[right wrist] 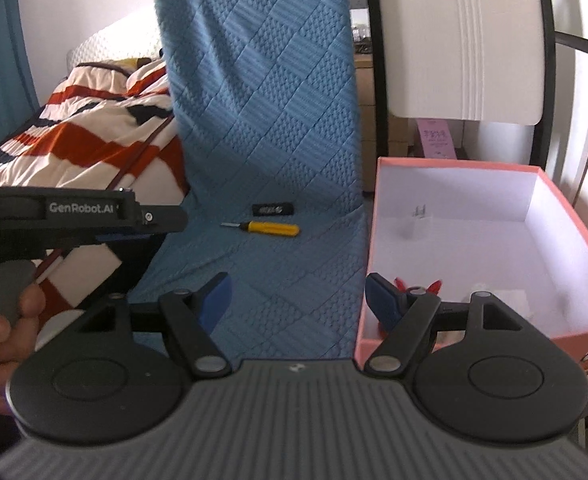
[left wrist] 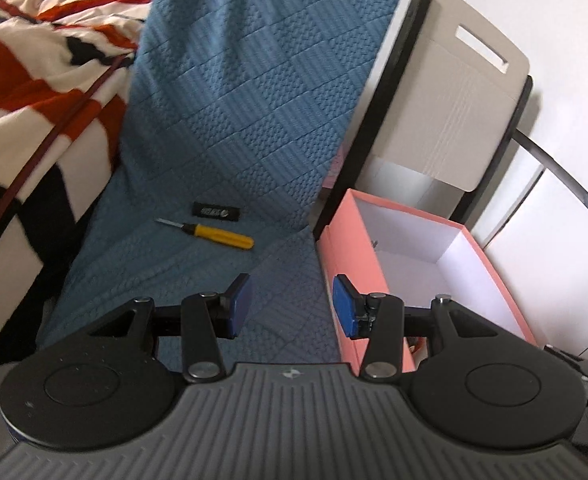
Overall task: Organize rigid objects
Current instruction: 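Withdraw both open tools from the box back toward the chair seat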
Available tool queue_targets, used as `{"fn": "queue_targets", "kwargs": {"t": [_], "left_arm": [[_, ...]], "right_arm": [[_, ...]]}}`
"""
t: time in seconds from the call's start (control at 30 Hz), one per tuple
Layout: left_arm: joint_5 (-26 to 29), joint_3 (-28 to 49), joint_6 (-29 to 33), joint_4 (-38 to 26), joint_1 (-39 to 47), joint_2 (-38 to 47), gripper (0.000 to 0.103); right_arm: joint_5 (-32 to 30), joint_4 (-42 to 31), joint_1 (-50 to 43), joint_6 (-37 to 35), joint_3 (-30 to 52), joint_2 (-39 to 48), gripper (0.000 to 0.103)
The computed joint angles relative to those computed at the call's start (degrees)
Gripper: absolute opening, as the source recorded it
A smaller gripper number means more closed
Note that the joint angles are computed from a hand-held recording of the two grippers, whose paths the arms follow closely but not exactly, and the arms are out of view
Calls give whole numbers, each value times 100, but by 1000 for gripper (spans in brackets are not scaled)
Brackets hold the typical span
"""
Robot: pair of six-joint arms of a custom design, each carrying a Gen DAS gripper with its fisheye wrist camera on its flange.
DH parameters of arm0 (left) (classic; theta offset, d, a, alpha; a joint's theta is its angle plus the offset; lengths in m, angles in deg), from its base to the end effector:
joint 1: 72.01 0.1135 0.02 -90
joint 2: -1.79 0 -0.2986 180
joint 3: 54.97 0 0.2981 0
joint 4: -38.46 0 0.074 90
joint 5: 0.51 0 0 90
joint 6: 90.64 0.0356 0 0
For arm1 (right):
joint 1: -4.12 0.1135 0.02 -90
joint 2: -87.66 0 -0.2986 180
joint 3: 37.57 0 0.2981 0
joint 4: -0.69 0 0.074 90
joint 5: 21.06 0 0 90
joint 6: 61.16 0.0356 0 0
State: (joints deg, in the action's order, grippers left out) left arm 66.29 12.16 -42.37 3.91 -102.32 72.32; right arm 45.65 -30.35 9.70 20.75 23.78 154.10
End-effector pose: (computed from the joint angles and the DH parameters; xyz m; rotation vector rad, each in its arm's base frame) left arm 0.2680 -0.1404 0.3117 -0.4328 2.1402 -0.2631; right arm 0.2810 0.0416 0.2978 -0.4819 2.1191 0.4213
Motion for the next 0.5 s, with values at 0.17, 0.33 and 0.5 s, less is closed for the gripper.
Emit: {"fn": "queue_targets", "kwargs": {"t": [0.17,0.33,0.5], "left_arm": [[104,-196,-145,-118,74,-150,51],[397,-308,-58,132,336,-65,51],[730,-445,277,526,825,291,51]], "right_arm": [[198,-70,254,3,-186,-159,75],[316,42,392,53,-211,-45,75],[449,492,579,174,-203,355,75]]}}
